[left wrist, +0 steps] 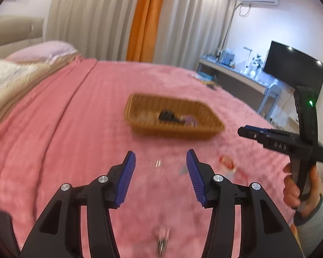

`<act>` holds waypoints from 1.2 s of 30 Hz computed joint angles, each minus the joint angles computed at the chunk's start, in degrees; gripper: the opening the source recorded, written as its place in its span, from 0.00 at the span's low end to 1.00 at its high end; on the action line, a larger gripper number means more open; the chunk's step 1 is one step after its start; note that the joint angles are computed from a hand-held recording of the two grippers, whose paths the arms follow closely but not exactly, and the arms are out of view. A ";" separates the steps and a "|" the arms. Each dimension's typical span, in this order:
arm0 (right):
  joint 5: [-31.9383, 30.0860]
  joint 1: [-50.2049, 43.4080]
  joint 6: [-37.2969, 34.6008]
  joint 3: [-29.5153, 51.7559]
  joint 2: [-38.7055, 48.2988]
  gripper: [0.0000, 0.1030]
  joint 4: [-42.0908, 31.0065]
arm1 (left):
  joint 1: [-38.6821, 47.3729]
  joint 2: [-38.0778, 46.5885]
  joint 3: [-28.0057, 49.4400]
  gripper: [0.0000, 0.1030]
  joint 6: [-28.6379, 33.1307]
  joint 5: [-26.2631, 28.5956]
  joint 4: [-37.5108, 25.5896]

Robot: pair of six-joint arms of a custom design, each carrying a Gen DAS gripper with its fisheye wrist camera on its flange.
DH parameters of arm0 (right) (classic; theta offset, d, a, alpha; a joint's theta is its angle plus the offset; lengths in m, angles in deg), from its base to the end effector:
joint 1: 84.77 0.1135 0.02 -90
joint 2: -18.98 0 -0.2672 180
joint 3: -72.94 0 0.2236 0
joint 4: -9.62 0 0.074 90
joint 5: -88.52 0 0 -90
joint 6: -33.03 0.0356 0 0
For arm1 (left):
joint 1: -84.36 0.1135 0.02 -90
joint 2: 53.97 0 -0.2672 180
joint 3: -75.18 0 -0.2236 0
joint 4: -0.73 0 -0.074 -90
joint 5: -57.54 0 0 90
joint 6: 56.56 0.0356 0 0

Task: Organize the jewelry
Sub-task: 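Grasp the pink star hair clip with the left tool while the right tool grasps the light-blue hair clip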

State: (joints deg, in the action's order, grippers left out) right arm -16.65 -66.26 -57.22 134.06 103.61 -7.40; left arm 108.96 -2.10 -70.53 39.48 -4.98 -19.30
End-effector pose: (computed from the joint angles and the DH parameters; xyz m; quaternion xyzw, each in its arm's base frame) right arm 0.2648 0.0985 0.2199 -0.2012 0.8793 0.1842 0.3905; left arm 0.1449 0.0483 0.1917 -0.0371 0.8771 -0.0923 0.4699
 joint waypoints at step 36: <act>-16.36 -3.32 -13.90 -6.56 10.19 0.27 -6.93 | 1.77 13.26 -17.34 0.47 10.09 -1.35 12.10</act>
